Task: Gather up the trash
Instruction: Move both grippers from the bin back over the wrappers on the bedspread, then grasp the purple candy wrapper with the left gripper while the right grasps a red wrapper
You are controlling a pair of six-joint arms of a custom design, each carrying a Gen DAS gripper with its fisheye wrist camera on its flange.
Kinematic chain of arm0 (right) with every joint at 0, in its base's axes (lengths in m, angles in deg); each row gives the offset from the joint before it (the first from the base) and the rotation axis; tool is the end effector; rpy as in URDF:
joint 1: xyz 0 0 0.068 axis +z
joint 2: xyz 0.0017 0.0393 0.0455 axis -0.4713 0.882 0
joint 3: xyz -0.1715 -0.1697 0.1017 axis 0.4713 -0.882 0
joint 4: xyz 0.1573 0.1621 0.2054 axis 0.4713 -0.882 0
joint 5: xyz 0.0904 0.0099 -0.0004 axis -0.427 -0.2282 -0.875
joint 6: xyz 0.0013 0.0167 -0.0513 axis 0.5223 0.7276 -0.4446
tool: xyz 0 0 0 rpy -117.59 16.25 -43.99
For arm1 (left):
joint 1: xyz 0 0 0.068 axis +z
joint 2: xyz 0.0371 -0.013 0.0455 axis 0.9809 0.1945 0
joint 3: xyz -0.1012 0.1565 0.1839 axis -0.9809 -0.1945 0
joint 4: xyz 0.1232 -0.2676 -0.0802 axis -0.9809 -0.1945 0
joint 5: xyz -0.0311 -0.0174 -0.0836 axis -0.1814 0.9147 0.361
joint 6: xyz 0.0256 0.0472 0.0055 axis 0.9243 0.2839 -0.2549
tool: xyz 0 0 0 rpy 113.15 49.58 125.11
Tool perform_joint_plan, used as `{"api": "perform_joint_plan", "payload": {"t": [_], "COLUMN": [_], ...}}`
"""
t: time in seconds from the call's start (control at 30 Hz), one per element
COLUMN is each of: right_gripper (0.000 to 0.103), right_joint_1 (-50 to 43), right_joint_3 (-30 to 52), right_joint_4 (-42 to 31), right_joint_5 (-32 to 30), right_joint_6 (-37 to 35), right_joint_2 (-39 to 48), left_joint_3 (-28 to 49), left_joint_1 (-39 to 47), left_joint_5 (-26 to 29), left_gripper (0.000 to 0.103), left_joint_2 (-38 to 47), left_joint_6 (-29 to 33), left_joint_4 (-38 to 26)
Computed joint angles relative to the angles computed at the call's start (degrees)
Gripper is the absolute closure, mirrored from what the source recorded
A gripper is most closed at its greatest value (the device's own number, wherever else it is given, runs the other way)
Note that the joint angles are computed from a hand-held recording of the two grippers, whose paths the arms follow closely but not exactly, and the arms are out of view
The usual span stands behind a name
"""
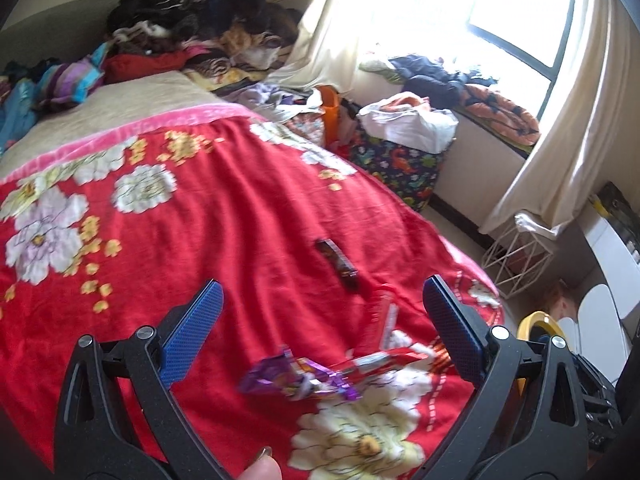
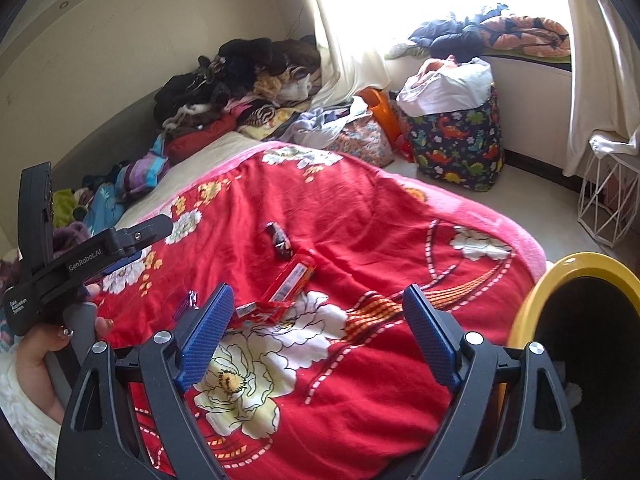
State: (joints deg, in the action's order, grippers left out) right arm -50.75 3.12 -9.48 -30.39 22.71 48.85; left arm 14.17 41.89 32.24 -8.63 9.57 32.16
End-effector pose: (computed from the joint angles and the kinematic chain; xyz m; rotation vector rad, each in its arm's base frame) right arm 0.2430 -0.0702 0.2492 -0.8285 2.1722 0.7945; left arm 0.1519 -0.0844 0.2228 -0.7776 2.0984 0.0185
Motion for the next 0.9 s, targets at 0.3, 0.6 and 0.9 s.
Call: {"api": "perform_joint_plan", "payload": {"t": [0.3,0.6,0.9], "right_gripper": [0.020,0.036,0.048], "right_joint_1": [6.5,12.7,18.0], "right_joint_3": [-3.6,-5.1,-6.5], "right_joint_4": [5.2,8.4,12.7], "right_joint_5": [2.5,5.1,7.7], "right_joint_6": [5.1,8.6,12.1], "right_joint_2": [-1.8,0.7,2.6], "left_joint_3": [-5.4,-11.3,-16.1], "left_joint_1": [2.2,4.9,7.4], "left_joint_5": [5.2,13.0,19.4], "left_gripper": [0.016,0.028,0.034], "left_joint_2": [-7.9,-14.2,-16.7], "left_joint_6": [-2.7,-4.3,-5.0], "left_joint_4": [-3.1,-1.3,3.1]}}
